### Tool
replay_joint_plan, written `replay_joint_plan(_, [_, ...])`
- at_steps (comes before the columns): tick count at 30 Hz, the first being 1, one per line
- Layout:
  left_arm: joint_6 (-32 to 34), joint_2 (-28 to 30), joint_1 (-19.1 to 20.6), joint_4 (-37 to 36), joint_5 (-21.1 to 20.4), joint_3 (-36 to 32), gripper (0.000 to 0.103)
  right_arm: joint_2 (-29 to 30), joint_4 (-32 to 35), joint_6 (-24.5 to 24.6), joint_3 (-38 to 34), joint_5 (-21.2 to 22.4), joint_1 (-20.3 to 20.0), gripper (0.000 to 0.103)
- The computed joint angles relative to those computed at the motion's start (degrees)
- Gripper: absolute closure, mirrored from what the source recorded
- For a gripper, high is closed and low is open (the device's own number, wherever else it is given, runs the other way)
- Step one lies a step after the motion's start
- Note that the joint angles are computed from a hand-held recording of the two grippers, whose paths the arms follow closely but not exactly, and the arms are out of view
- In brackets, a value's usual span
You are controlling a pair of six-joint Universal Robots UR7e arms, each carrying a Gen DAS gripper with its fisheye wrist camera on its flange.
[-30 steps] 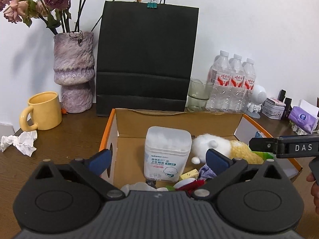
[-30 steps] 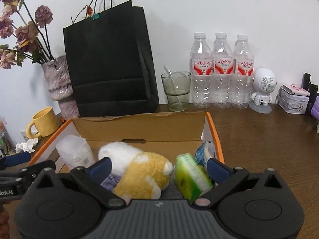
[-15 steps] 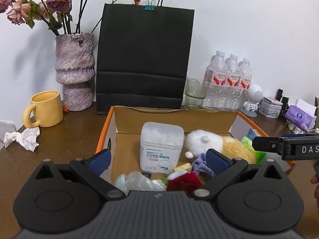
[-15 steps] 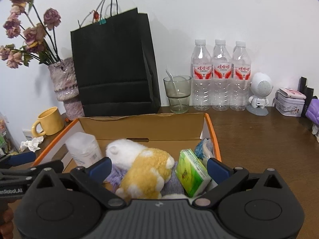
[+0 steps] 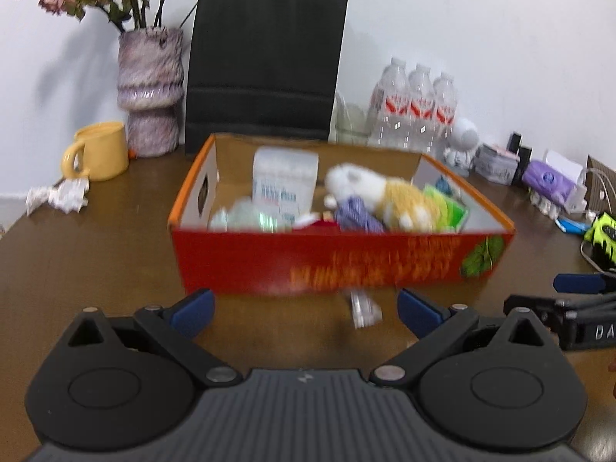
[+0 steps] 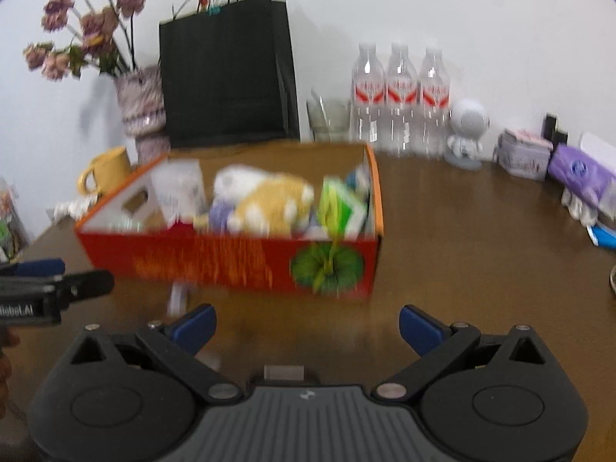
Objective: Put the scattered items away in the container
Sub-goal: 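Grasp a small clear bag with each gripper from the table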
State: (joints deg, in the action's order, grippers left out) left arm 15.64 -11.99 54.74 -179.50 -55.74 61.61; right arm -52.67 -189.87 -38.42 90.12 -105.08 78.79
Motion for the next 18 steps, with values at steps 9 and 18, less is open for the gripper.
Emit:
replay_joint_plan(9, [-3.2,-3.7,-0.6,-2.5,1.5,9.6,0.000,-2.5,-3.0,-3.4,8.9,0.6,-1.1,0.023])
replay_joint_plan(18, [-4.2,-4.0,-1.1,-3.4,1.1,11.5,0.000,-0.7,-2.9,-5.1,7.7,0.1,-0.9,0.048])
